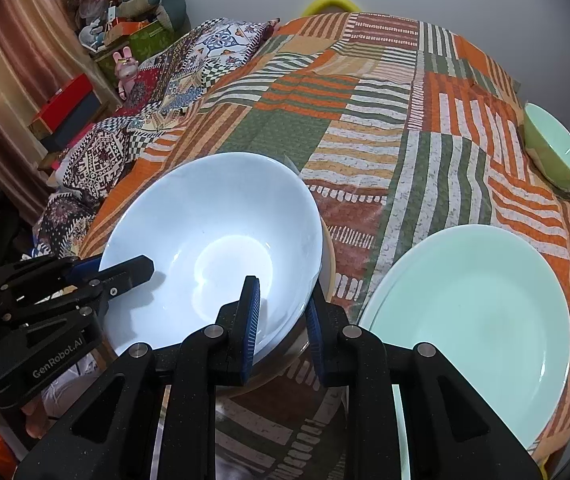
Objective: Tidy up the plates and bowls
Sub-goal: 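Set the white dotted bowl into the pink bowl and open both grippers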
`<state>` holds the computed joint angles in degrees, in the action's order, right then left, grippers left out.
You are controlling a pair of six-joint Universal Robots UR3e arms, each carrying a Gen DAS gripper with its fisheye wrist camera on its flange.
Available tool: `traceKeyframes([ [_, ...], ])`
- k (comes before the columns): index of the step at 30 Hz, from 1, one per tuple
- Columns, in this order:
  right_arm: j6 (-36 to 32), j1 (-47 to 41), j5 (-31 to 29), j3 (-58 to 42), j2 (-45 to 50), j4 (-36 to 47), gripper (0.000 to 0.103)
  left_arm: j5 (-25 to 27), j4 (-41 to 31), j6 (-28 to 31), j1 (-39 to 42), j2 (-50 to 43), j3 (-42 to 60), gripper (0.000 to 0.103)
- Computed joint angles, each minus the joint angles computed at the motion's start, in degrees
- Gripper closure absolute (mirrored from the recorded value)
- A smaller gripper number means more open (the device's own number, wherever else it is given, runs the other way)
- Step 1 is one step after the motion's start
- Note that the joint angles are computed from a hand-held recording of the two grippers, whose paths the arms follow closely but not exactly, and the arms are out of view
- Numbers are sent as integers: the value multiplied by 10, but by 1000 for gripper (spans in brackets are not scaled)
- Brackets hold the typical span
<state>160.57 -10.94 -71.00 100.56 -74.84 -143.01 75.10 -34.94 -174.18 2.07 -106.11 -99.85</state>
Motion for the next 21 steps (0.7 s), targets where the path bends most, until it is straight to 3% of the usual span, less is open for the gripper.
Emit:
traceKeyframes([
  [10, -1, -1, 0, -2, -1, 5, 79, 11, -3, -1, -9, -5, 5, 74],
  [21, -17, -11, 11, 9, -21, 19, 71, 46, 2, 1, -28, -14, 15, 74],
])
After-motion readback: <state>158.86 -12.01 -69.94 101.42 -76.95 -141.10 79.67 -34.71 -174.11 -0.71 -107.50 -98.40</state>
